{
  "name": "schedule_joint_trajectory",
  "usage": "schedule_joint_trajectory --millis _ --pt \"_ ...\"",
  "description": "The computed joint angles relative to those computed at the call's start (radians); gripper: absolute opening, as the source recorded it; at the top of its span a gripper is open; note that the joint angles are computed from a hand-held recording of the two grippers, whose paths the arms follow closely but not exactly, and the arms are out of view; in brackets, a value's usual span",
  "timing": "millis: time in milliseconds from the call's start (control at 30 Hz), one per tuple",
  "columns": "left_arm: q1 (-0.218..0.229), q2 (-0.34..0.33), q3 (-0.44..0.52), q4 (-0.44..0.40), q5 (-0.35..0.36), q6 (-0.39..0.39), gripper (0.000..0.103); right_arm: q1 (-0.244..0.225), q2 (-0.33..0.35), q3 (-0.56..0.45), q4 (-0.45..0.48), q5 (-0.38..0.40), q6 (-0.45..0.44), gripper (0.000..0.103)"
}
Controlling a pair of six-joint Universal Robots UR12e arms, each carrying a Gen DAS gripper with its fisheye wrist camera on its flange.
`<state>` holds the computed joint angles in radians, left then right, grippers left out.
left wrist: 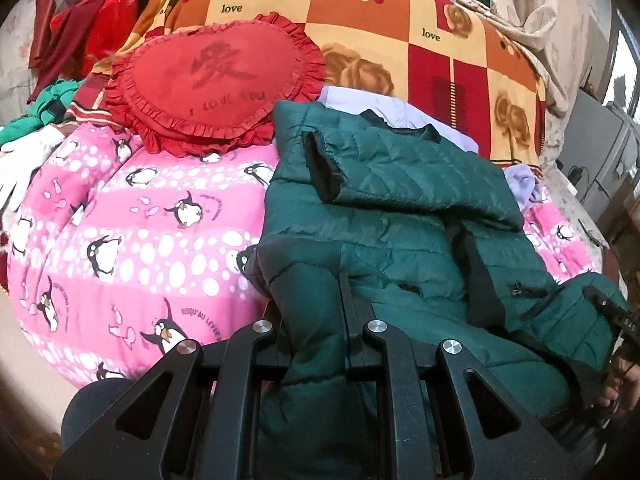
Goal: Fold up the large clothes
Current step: 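Lift the hem with both grippers and fold it toward the collar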
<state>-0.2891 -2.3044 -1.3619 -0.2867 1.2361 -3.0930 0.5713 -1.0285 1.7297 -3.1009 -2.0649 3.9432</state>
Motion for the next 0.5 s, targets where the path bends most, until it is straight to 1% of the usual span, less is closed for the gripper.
schedule_joint_trajectory --millis 167,433,500 --pt "0.001 0.0 0.005 -0.014 -0.002 -0.001 0.013 0.002 0.0 -0.009 0.022 -0.019 0.007 0.029" --pt "0.008 -0.001 0.017 -0.041 -0.028 -0.023 0.013 0.001 -0.004 -0.011 0.021 -0.071 0.016 0.029" --pt "0.008 0.0 0.018 -0.037 -0.028 -0.023 0.013 -0.002 -0.005 -0.013 0.025 -0.071 0.014 0.029"
